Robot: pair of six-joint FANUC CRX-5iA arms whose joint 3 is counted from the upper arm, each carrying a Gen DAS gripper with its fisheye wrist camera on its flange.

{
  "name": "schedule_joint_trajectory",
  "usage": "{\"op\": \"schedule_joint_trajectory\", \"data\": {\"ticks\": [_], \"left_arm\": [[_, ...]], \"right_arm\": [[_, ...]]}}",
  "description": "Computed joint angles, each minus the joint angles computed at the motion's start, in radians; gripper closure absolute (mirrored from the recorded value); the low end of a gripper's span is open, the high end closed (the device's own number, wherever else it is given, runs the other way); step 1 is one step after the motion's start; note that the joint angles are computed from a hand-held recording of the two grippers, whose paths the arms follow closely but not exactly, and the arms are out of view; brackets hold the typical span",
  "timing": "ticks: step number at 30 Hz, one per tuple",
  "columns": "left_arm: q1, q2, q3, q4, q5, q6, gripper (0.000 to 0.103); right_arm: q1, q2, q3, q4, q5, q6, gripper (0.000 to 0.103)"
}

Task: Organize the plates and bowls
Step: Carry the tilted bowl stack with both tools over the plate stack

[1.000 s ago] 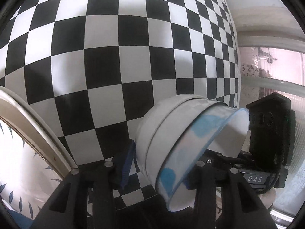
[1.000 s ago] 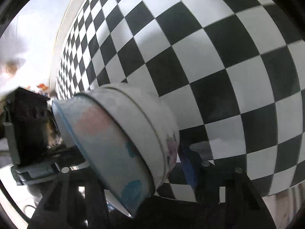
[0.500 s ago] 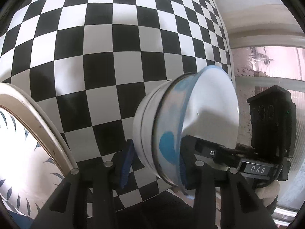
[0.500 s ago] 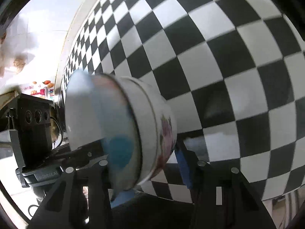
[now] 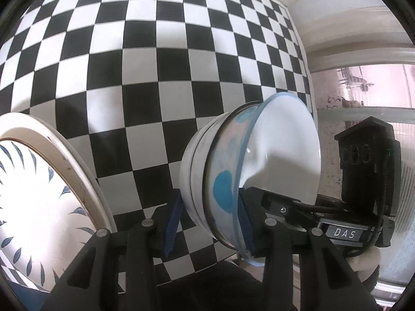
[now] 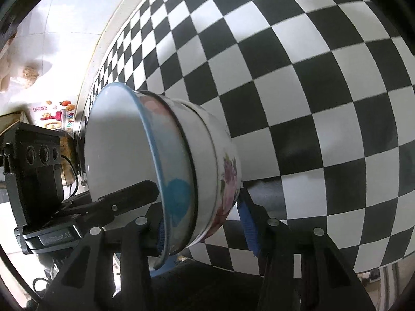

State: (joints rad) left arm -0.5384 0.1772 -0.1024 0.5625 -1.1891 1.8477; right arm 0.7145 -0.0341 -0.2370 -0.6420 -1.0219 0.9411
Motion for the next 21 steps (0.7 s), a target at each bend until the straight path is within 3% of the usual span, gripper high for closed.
{"op": "schedule_joint_trajectory", "data": {"ticks": [17,21], "left_arm": [[0.084,-0.169,-0.032,-0.079,0.004,0.004,0.065],[0.101,-0.140,-0.041,-0.091,-0.004,-0.015,0.065]], "right_arm": [[0.085,0.030,0.125,0.080,-0.026,-0.014,0.055],[0.100,0.070,0.150,0.104,-0.039,-0.031,0.067]]}}
